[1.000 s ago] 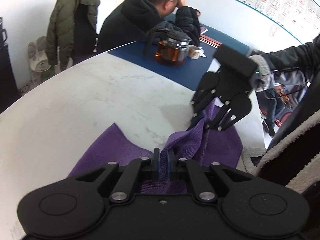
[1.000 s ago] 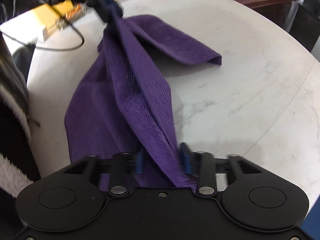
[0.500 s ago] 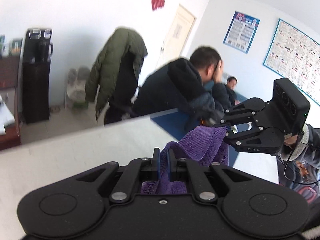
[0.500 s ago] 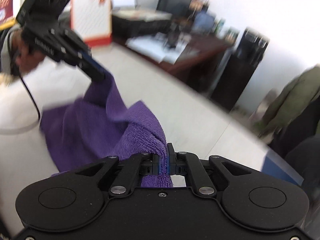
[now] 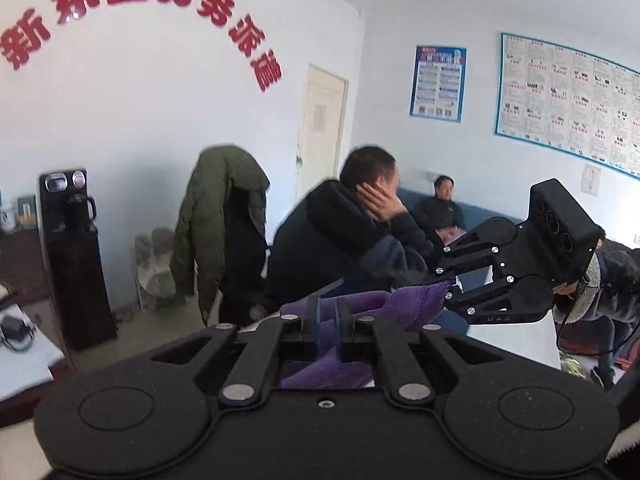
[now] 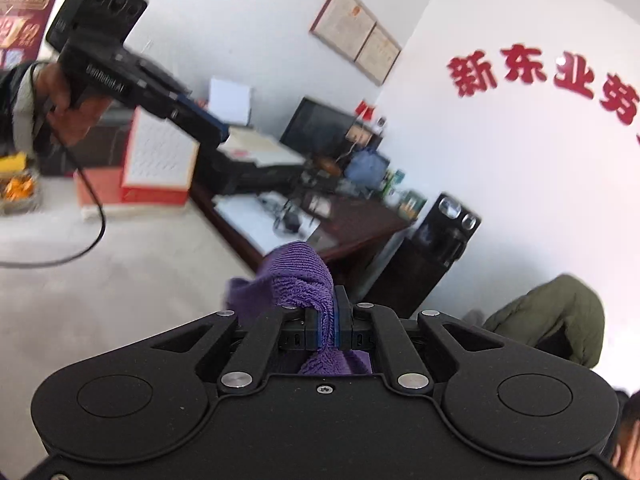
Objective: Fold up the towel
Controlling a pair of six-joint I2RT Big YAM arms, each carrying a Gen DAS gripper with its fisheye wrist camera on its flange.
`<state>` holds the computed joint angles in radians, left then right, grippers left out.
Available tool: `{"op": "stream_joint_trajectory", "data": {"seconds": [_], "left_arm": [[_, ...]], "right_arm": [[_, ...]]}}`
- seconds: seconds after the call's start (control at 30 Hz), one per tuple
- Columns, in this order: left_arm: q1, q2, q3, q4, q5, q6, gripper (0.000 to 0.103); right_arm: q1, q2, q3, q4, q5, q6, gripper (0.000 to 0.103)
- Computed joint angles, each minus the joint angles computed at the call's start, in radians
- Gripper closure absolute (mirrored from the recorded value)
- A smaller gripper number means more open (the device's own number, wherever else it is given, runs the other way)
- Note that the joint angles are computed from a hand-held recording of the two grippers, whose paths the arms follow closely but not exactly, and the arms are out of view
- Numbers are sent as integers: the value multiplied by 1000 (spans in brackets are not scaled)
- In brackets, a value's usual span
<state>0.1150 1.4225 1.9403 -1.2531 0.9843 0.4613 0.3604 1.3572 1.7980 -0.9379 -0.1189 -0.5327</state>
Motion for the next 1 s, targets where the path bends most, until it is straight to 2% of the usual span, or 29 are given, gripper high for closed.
{"op": "stream_joint_trajectory", "data": {"seconds": [0.1, 0.13, 0.23, 0.3, 0.33, 0.37, 0.4, 0.53, 0.57, 0.6, 0.67, 0.7, 0.83, 0.9, 0.97, 1.0], "left_arm": [[-15, -46, -135, -109, -18, 29, 97], [-22, -50, -168, -148, -22, 26, 97], [-40, -64, -243, -178, -39, -9, 96], [-59, -59, -258, -178, -56, -34, 96], [-72, -50, -257, -171, -71, -40, 96], [-87, -36, -247, -157, -87, -48, 96], [-99, -18, -229, -143, -102, -60, 95], [-163, 73, -153, -78, -230, -79, 92], [-181, 105, -129, -68, -264, -80, 92], [-197, 133, -108, -58, -290, -86, 92], [-220, 172, -97, -19, -336, -106, 92], [-231, 191, -97, 4, -367, -113, 90], [-246, 259, -67, -15, -510, -163, 91], [-222, 229, -129, 26, -503, -180, 91], [-202, 206, -157, 19, -495, -163, 91], [-184, 182, -182, 12, -499, -151, 91]], "right_arm": [[24, -110, -163, -115, 2, 39, 98], [46, -145, -237, -177, 23, 43, 98], [116, -203, -354, -269, 81, 45, 98], [150, -220, -393, -372, 90, 98, 92], [156, -225, -397, -397, 82, 127, 87], [157, -240, -401, -437, 54, 176, 74], [160, -245, -396, -445, 47, 198, 61], [108, -264, -334, -452, -85, 253, 49], [68, -271, -311, -431, -160, 282, 47], [43, -269, -296, -415, -193, 301, 43], [6, -262, -287, -360, -216, 379, 40], [-9, -249, -279, -325, -209, 427, 40], [32, -152, -249, -283, 39, 477, 40], [34, -110, -244, -281, 93, 500, 40], [52, -77, -240, -287, 163, 487, 42], [57, -67, -240, -287, 168, 472, 42]]}}
